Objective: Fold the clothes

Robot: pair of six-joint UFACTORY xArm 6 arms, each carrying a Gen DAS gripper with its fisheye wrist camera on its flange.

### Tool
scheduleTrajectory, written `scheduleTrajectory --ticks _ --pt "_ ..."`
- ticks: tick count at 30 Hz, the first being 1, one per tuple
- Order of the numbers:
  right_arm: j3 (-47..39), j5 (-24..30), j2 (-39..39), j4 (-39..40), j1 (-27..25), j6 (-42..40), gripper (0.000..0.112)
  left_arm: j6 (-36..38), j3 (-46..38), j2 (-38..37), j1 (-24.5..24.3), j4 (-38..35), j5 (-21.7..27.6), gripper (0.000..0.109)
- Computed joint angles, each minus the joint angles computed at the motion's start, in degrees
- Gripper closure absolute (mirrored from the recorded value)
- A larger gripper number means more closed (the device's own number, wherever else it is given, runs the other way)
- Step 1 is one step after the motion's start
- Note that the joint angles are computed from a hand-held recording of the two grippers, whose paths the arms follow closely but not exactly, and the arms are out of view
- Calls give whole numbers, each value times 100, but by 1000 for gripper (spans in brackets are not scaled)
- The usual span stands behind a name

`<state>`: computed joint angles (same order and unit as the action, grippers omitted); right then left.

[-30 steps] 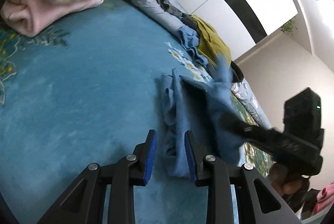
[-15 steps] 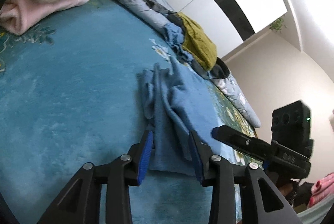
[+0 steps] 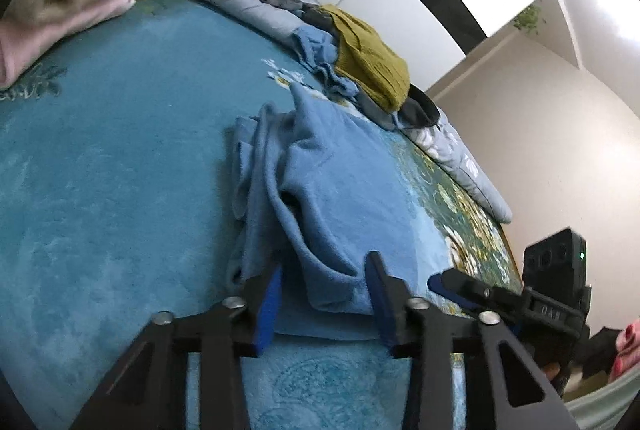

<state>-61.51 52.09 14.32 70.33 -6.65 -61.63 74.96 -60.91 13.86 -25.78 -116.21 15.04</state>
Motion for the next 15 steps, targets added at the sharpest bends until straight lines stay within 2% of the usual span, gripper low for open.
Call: scheduleTrajectory --ticks 1,3,7,10,12,15 --pt "7 21 9 16 -4 -21 83 70 5 -6 16 -81 -1 92" --pt "29 47 19 55 -5 -73 83 122 51 -30 69 -197 82 100" --pt "124 59 -3 166 -29 -195 83 -114 363 -141 329 -376 543 101" --pt "231 -45 10 182 -49 -249 83 -699 408 44 377 22 430 101" --pt "261 -52 102 154 -65 -212 83 -716 481 103 474 -104 707 101" --pt "269 63 227 214 -106 -196 83 -745 409 123 378 85 495 101"
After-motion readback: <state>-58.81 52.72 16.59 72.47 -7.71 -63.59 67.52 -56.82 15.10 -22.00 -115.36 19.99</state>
